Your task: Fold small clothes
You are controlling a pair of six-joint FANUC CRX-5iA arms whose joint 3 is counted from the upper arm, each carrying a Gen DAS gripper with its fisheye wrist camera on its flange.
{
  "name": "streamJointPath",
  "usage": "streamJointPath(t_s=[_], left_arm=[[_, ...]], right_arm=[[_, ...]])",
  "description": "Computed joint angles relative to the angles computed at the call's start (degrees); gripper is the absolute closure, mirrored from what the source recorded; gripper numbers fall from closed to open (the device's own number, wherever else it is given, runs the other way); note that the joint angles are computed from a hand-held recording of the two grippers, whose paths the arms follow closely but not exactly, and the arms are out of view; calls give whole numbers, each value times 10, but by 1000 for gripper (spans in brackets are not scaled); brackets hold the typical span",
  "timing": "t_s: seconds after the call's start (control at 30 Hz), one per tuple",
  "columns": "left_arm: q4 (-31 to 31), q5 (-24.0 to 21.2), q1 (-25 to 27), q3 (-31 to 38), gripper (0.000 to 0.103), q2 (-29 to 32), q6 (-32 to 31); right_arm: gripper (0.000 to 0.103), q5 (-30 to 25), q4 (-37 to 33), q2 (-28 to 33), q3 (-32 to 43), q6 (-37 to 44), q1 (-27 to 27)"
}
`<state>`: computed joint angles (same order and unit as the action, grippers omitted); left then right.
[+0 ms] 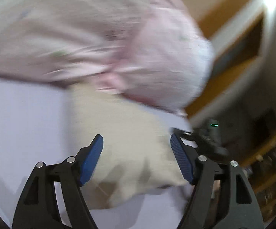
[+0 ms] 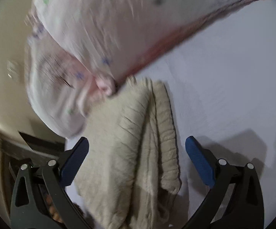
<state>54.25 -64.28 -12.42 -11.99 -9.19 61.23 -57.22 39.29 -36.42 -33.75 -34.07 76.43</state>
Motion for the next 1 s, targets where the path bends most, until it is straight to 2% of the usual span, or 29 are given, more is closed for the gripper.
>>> streamJointPath(t_s=[0.07, 0.17, 0.23, 0.3, 0.33, 0.37, 0.4, 0.43, 0.5, 0.57, 0.63, 0.7, 0.77, 0.8, 0.83, 0.87, 0.9, 1.0], left_arm=[[-53, -24, 18, 14, 26, 11, 44], [-132, -33, 3, 37, 20, 22, 88], [-138, -30, -5, 33, 18, 26, 96], [-126, -25, -9, 30, 18, 33, 88], [-113, -27, -11, 26, 18, 38, 82], [-100, -31, -14, 22, 18, 44, 82], [-69, -42, -15, 15, 23, 56, 75], [-56, -41, -20, 13, 23, 63, 76], [-84, -33, -30, 32, 44, 68, 85], [-78, -33, -25, 33, 59, 57, 62], [-53, -45, 2, 14, 61, 27, 15], [-54, -42, 30, -3, 61, -10, -16], [-70, -39, 68, -18, 58, -45, -32], [-93, -35, 79, -17, 54, -53, -27], [-128, -25, 82, -10, 52, -55, -14], [-176, -21, 88, 0, 48, -58, 7], [-194, -28, 97, 1, 44, -58, 21], [-169, -16, 132, -30, 38, -90, 5]], right_arm=[[2, -6, -16, 21, 17, 37, -10], [2, 13, -24, 29, 19, 56, -18], [5, 17, -21, 37, 21, 67, -16], [20, 0, -17, 50, 30, 82, -6], [24, -10, -14, 55, 32, 82, 0], [42, -23, -12, 60, 36, 82, 4], [60, -12, -7, 55, 28, 76, 7], [62, 7, -2, 45, 16, 62, 7], [67, 8, 28, 50, 9, 35, 14], [70, -4, 53, 65, 21, 25, 24], [71, 7, 75, 66, 28, 30, 29], [72, 42, 84, 89, 48, 61, 22], [70, 66, 57, 140, 93, 131, 7], [65, 65, 36, 160, 113, 162, 0], [63, 46, -11, 190, 151, 224, -9], [58, -2, -40, 230, 192, 257, -12], [47, -34, -42, 249, 210, 259, -11], [43, -52, 51, 235, 178, 165, 18]])
